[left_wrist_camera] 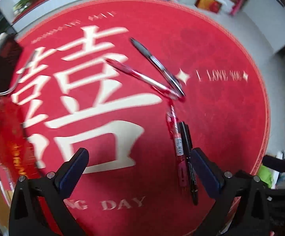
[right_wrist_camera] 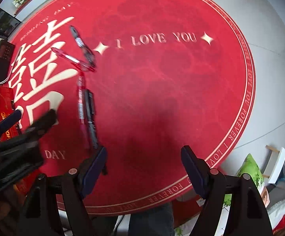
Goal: Organize rigid objects
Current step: 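Move both tools back toward the remaining pens on the rug, then grasp a red clear pen with the left tool while the right tool grasps a black marker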
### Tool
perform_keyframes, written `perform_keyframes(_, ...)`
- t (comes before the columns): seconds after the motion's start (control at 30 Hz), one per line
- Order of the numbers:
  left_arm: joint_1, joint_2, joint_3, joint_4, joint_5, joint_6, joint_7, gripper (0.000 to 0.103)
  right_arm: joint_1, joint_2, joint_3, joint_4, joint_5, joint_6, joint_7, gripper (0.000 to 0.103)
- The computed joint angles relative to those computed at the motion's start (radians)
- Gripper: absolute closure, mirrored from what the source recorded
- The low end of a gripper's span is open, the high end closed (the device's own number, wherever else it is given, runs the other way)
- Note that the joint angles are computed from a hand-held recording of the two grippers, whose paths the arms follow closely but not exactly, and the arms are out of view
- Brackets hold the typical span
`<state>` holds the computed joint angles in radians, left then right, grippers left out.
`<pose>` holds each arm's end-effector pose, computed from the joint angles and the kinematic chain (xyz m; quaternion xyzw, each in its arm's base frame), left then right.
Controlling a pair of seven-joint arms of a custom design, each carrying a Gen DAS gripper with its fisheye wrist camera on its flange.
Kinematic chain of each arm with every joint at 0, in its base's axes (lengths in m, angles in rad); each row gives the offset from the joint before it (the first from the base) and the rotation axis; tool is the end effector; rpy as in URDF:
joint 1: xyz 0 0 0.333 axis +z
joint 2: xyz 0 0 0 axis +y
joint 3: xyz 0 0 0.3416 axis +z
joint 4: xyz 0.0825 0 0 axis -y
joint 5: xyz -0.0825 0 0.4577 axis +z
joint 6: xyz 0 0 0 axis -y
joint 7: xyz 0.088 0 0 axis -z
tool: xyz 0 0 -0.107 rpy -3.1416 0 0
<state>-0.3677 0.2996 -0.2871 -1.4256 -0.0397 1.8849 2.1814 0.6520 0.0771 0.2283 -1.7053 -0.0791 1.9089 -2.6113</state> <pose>0.6068 -0.4340 0.5627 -0.1652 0.9807 -0.1037 0.0155 0.4369 0.5130 0.5581 -0.1833 0.9805 0.0193 0.0680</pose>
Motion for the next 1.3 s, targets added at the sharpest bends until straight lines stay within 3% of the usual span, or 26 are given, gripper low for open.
perform_keyframes(0.27,-0.029,0.000,0.007,-0.057,0.088,0.059,-0.053,0.000,-0.008,-0.053,0.007,-0.087,0.006,0.074,-0.004,0.024)
perform_keyframes(0.5,-0.047,0.027,-0.001,-0.043,0.106,0.040,-0.071,0.000,-0.025,-0.069,0.008,-0.112,0.012,0.089,-0.021,0.024)
perform_keyframes(0.7,-0.033,0.025,0.021,-0.051,0.117,0.112,-0.146,0.000,-0.032,-0.034,0.003,-0.083,0.007,0.096,-0.049,0.024)
perform_keyframes(0.9,-0.017,0.074,0.025,0.025,0.112,0.061,-0.157,0.000,-0.029,0.034,-0.011,-0.025,-0.025,0.129,-0.088,0.025)
perform_keyframes(1.1,-0.020,0.108,0.043,0.076,0.119,0.024,-0.283,0.000,-0.011,0.137,-0.032,0.098,-0.051,0.066,-0.188,0.025)
perform_keyframes(1.17,-0.013,0.097,0.044,0.060,0.119,0.030,-0.299,0.000,-0.003,0.154,-0.039,0.115,-0.048,0.065,-0.192,0.039)
perform_keyframes(1.2,-0.010,0.095,0.044,0.057,0.119,0.033,-0.306,0.000,0.001,0.167,-0.042,0.135,-0.051,0.041,-0.198,0.040)
perform_keyframes(1.3,-0.002,0.080,0.045,0.036,0.120,0.033,-0.329,0.000,0.010,0.220,-0.045,0.225,-0.044,-0.059,-0.274,0.055)
